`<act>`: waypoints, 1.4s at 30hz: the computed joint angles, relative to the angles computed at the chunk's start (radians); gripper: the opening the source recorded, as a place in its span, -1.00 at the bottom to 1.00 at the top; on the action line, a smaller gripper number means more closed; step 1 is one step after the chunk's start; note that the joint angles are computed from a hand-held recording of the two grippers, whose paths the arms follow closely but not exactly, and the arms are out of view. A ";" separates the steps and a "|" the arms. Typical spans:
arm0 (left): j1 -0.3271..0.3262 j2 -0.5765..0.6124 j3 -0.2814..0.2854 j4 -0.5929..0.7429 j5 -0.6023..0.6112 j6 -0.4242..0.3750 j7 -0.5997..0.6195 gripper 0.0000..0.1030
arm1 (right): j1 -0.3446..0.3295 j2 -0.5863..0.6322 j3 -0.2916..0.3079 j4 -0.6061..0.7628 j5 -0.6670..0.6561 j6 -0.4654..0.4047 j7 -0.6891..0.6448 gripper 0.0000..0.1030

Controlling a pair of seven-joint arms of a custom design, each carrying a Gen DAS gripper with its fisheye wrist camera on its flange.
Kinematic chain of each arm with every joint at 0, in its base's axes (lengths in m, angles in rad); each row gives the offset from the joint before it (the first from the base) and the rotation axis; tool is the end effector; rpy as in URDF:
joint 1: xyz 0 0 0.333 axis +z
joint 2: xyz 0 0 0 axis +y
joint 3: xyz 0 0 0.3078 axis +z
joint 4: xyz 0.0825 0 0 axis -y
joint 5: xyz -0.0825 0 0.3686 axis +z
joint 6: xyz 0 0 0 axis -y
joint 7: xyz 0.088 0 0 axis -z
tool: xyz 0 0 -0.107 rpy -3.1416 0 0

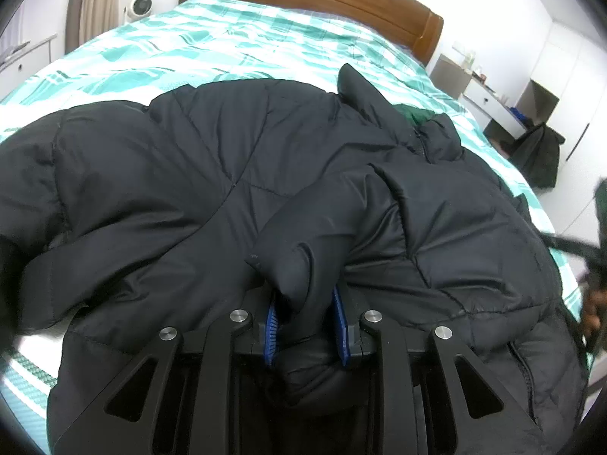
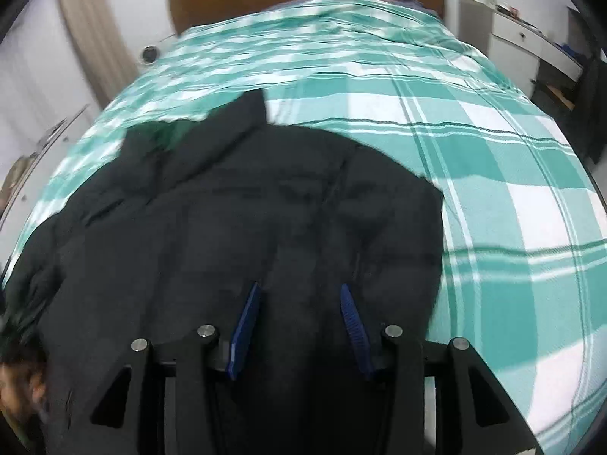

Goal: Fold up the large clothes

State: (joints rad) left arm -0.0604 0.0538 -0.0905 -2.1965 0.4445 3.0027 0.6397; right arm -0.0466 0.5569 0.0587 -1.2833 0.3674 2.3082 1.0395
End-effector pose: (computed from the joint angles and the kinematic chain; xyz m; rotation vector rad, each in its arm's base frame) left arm 0.5594 -0.1159 0.4453 -2.1469 1.4771 -0.9063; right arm 0.7370 0.0051 0.4783 -2.1163 1.4913 -0.2964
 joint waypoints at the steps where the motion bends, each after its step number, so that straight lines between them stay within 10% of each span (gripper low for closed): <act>1: 0.000 0.000 0.000 0.000 0.001 -0.001 -0.001 -0.51 | -0.005 -0.044 -0.001 -0.062 -0.001 -0.003 -0.016 -0.12; 17: -0.007 -0.002 -0.014 0.045 -0.008 -0.109 0.041 -0.46 | 0.020 -0.224 -0.024 -0.414 0.031 0.238 -0.017 0.02; 20: -0.008 -0.053 -0.029 0.021 -0.056 -0.169 0.087 -0.05 | -0.008 -0.353 -0.006 -0.553 0.138 0.286 -0.099 0.55; 23: -0.009 -0.156 -0.045 -0.072 -0.129 -0.166 0.129 0.46 | -0.001 -0.494 -0.024 -0.705 0.250 0.343 -0.215 0.58; 33: -0.012 -0.524 -0.148 -0.350 -0.236 -0.259 0.096 0.75 | 0.164 -0.913 -0.142 -1.195 0.458 0.561 -0.390 0.59; 42: -0.023 -0.724 -0.184 -0.470 -0.274 -0.381 0.051 0.75 | 0.362 -1.053 -0.234 -1.327 0.432 0.620 -0.421 0.59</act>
State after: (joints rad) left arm -0.0835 -0.6703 -0.2741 -2.6667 0.1709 2.6216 0.6909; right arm 0.3154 -0.4966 -0.1752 -2.6108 0.7993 2.9278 0.6189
